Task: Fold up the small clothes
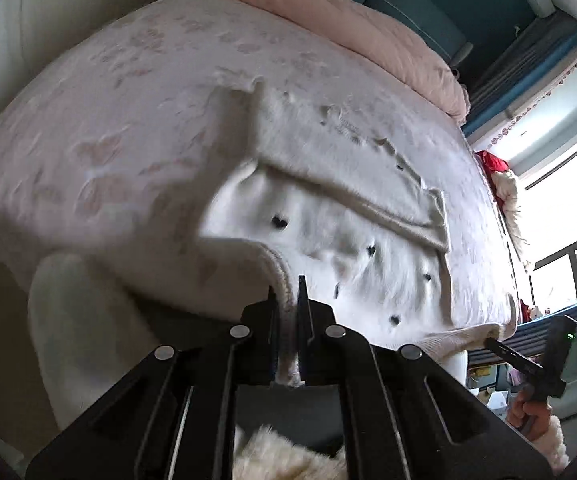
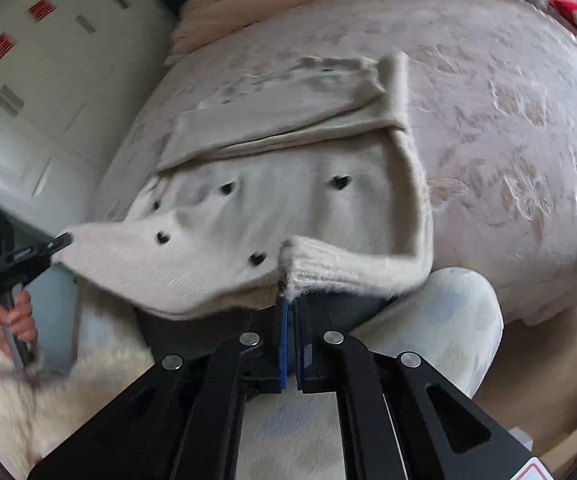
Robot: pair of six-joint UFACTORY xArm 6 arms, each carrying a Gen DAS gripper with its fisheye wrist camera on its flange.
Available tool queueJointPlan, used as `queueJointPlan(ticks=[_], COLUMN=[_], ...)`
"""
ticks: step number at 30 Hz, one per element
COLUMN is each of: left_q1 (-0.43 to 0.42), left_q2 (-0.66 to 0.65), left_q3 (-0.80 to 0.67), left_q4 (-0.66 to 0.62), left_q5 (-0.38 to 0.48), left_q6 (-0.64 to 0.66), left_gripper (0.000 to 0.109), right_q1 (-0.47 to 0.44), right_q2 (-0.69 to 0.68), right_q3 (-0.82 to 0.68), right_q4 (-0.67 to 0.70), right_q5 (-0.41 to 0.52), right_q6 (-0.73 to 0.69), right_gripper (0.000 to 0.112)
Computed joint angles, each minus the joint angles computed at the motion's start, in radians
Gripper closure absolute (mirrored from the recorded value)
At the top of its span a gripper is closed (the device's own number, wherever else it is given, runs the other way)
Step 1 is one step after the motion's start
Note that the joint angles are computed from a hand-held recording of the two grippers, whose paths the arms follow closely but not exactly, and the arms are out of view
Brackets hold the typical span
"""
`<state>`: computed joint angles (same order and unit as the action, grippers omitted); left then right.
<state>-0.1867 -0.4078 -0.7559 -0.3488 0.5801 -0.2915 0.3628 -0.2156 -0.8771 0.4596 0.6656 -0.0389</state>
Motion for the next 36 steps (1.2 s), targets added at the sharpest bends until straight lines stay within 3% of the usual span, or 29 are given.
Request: queueJointPlan(ticks=[5, 8, 12, 14, 16, 18, 20, 21, 22, 23, 24, 25, 29, 32, 34, 36], left_q1=[-0.021, -0.015, 0.002, 0.01, 0.002, 0.003, -0.006, -0.017, -0.025, -0.031, -0.033, -0.031, -0.023, 0.011, 0.038, 0.056], left_q2=[-0.019, -0.038, -0.057, -0.046, -0.017, 0.033, 0.057, 0.081, 0.097, 0.113, 0.124, 0.135, 0.05, 0.017, 0.086, 0.216], left_q3=[0.062, 0.136, 0.202, 0.209, 0.201, 0.184, 0.179, 0.165, 0.155, 0.147, 0.141, 0.136, 0.158, 0.085, -0.046, -0.225], left_q4=[0.028, -0.038, -0.107, -0.127, -0.093, -0.073, -0.054, -0.047, -0.048, -0.058, -0.094, -0.147, -0.202, -0.269, -0.287, -0.241], left_q5=[0.066, 0.104, 0.109, 0.098, 0.094, 0.102, 0.073, 0.055, 0.047, 0.042, 0.045, 0.055, 0.026, 0.009, -0.022, -0.068], left_q6=[-0.038, -0.079, -0.077, -0.063, -0.076, -0.088, -0.093, -0.076, -0.06, -0.043, -0.007, 0.039, 0.066, 0.1, 0.153, 0.179], left_gripper=[0.103, 0.103, 0.101, 0.098, 0.094, 0.068, 0.064, 0.058, 0.058, 0.062, 0.091, 0.107, 0.106, 0.106, 0.106, 0.109], right_q1=[-0.007, 0.003, 0.003, 0.0, 0.012, 0.036, 0.057, 0.065, 0.073, 0.077, 0.078, 0.08, 0.072, 0.037, 0.004, -0.041], right_q2=[0.019, 0.015, 0.001, 0.023, 0.044, 0.075, 0.098, 0.108, 0.12, 0.13, 0.127, 0.104, -0.02, -0.062, 0.0, 0.15], right_q3=[0.071, 0.108, 0.138, 0.128, 0.119, 0.095, 0.076, 0.07, 0.062, 0.053, 0.058, 0.08, 0.133, 0.069, -0.05, -0.243], right_q4=[-0.015, 0.023, 0.169, 0.23, 0.209, 0.162, 0.057, 0.014, -0.049, -0.071, -0.075, -0.064, 0.048, 0.137, 0.165, 0.233], right_q5=[0.048, 0.082, 0.053, 0.048, 0.036, 0.018, 0.006, 0.002, 0.005, 0.013, 0.014, -0.008, -0.074, -0.153, -0.191, -0.232], right_q6=[0.054, 0.083, 0.043, 0.027, 0.043, 0.075, 0.14, 0.166, 0.206, 0.223, 0.235, 0.233, 0.149, 0.064, -0.001, -0.085], right_gripper=[0.1, 0.083, 0.06, 0.055, 0.055, 0.055, 0.06, 0.072, 0.096, 0.102, 0.102, 0.102, 0.103, 0.104, 0.104, 0.104])
